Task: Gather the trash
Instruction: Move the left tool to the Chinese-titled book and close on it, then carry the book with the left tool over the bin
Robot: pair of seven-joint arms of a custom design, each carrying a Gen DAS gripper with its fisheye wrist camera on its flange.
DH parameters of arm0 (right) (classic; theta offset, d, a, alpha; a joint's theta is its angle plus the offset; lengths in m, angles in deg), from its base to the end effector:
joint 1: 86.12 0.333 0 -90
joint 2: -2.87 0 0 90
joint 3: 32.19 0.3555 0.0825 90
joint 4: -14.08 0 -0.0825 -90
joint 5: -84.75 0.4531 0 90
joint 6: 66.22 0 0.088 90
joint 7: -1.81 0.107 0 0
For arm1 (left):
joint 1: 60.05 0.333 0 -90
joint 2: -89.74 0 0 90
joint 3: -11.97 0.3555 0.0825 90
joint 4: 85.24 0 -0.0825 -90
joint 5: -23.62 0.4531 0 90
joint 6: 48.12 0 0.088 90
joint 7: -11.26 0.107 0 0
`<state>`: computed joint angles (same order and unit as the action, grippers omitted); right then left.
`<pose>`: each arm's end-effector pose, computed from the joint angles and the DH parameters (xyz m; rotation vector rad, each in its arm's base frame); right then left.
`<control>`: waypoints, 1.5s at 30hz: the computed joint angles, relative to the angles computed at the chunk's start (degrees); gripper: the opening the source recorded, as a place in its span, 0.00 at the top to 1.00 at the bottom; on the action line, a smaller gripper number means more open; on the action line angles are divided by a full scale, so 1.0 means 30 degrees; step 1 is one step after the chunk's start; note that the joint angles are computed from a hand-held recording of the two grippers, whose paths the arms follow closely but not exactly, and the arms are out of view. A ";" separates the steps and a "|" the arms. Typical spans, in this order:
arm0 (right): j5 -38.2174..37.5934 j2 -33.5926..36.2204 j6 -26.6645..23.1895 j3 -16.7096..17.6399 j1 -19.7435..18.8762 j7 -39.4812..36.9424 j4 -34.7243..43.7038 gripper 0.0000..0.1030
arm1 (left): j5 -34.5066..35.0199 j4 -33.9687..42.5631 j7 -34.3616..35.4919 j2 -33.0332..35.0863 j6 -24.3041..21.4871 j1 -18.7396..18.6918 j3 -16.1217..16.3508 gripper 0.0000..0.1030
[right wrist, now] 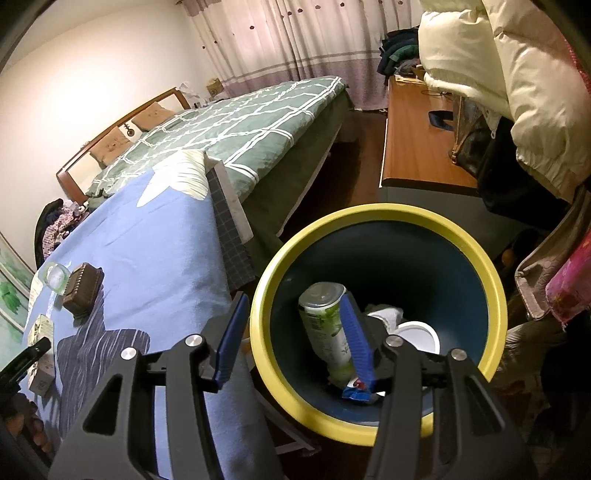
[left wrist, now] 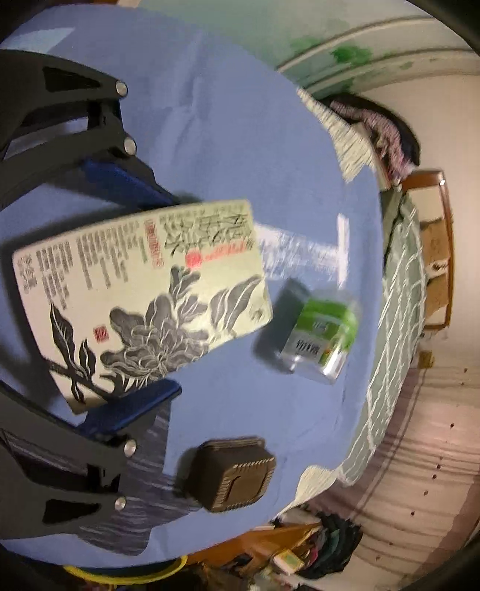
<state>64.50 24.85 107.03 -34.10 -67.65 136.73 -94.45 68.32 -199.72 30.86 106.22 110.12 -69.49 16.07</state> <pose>0.7030 0.2385 0.3776 -1.5869 1.8495 -0.4551 0.6894 -0.0966 0.3517 -2.1930 1.3570 -0.5039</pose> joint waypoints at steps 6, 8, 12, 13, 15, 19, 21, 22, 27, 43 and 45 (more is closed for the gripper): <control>-0.0189 -0.0241 0.0254 -0.0272 0.0149 0.0270 -0.0259 0.52 | -0.0107 -0.0033 0.1121 -0.0109 0.0084 0.0103 -0.0203 0.23; -0.0239 -0.0274 0.0315 -0.0311 0.0166 0.0349 -0.0313 0.52 | -0.0282 -0.0174 0.1544 -0.0248 0.0371 0.0134 -0.0302 0.25; -0.0302 -0.0355 0.0436 -0.0321 0.0138 0.0415 -0.0472 0.52 | 0.0552 -0.0438 0.1231 -0.0666 0.0723 -0.0269 -0.0220 0.26; -0.0326 -0.0380 0.0442 -0.0345 0.0149 0.0437 -0.0497 0.52 | 0.0685 -0.0473 0.1216 -0.0755 0.0793 -0.0307 -0.0285 0.26; -0.0448 -0.0461 0.0517 -0.0506 0.0256 0.0606 -0.0591 0.52 | 0.0792 -0.0546 0.1327 -0.0946 0.1095 -0.0320 -0.0477 0.26; -0.0684 -0.0800 0.0860 -0.0752 0.0272 0.0868 -0.1038 0.52 | 0.1237 -0.0514 0.1507 -0.1266 0.1504 -0.0528 -0.0793 0.26; -0.0755 -0.0992 0.1051 -0.0798 0.0215 0.0929 -0.1304 0.52 | 0.1317 -0.0410 0.1774 -0.1333 0.1769 -0.0628 -0.0999 0.26; -0.0804 -0.1089 0.1206 -0.0853 0.0207 0.0982 -0.1461 0.52 | 0.1365 -0.0325 0.1831 -0.1315 0.1810 -0.0739 -0.1085 0.26; -0.0914 -0.1591 0.1772 -0.1142 0.0112 0.1211 -0.2248 0.52 | 0.0115 0.0437 0.3705 -0.0972 0.2169 -0.1104 -0.1627 0.26; -0.3733 -0.3002 0.2673 -0.4689 0.1677 0.4597 -0.4489 0.45 | -0.7101 0.6767 1.3642 0.3459 0.1534 -0.2691 -0.3964 0.26; -0.4375 -0.3119 0.2671 -0.5017 0.1809 0.5213 -0.4611 0.44 | -0.8003 0.7923 1.4881 0.4288 0.1086 -0.2904 -0.4262 0.26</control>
<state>51.38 15.49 115.05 -49.15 -62.22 152.37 -108.28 44.32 -175.95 75.50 119.08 113.37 -78.20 3.28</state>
